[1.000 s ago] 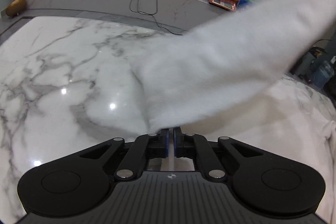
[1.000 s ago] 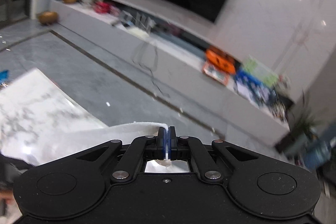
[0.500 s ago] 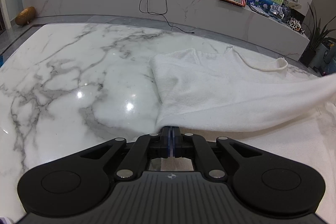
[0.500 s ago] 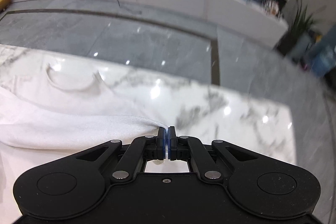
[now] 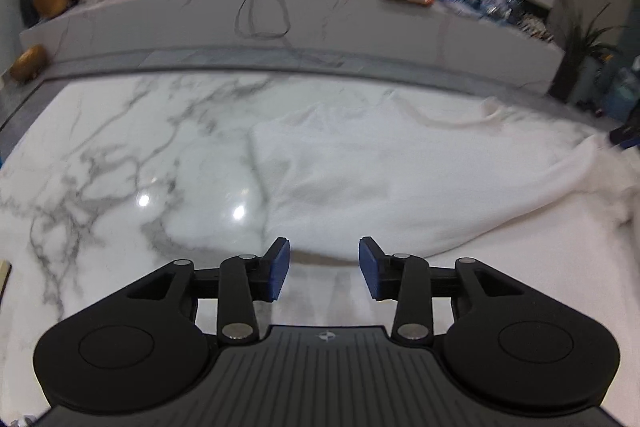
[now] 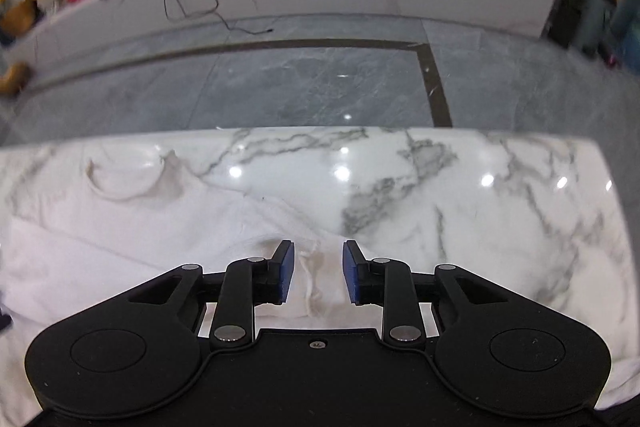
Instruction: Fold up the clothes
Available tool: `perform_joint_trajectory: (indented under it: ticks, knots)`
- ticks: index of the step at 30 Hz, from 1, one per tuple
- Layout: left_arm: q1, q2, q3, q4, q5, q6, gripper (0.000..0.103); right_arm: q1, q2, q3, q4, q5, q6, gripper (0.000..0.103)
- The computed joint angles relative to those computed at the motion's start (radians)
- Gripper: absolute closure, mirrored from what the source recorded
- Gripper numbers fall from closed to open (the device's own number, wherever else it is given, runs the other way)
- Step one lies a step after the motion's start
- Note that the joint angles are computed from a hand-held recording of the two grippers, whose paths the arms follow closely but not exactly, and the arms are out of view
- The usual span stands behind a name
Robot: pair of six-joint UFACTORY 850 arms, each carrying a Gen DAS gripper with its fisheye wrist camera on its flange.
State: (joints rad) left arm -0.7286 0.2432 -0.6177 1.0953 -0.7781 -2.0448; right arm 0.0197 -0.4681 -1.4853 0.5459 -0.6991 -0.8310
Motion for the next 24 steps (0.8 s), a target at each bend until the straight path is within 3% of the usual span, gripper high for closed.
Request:
perform_joint_trajectory:
  ticks: [5, 11, 15, 17, 18, 22, 23, 24]
  knots:
    - [0.113, 0.0, -0.024, 0.017, 0.053, 0.033, 0.064, -0.028, -0.005, 0.037, 0.083, -0.025, -0.145, 0.076]
    - [0.316, -0.1, -0.063, -0.083, 0.26, 0.142, 0.058, -0.038, -0.025, 0.065, 0.172, -0.013, -0.302, 0.075]
    - [0.359, -0.171, -0.083, -0.108, 0.293, 0.165, 0.058, -0.045, -0.051, 0.046, 0.239, -0.038, -0.358, 0.075]
    - [0.364, -0.176, -0.071, -0.058, 0.302, 0.097, 0.083, -0.043, -0.063, 0.038, 0.246, -0.043, -0.374, 0.075]
    - [0.369, -0.167, -0.056, -0.019, 0.312, 0.028, 0.089, -0.041, -0.067, 0.035, 0.246, -0.044, -0.381, 0.075]
    - [0.387, -0.135, -0.018, 0.051, 0.328, -0.09, 0.095, -0.048, -0.082, 0.03, 0.272, -0.075, -0.419, 0.076]
    - [0.385, -0.137, -0.019, 0.045, 0.321, -0.082, 0.096, -0.05, -0.085, 0.031, 0.277, -0.08, -0.424, 0.08]
    - [0.382, -0.14, -0.022, 0.039, 0.309, -0.078, 0.096, -0.053, -0.086, 0.032, 0.283, -0.085, -0.43, 0.094]
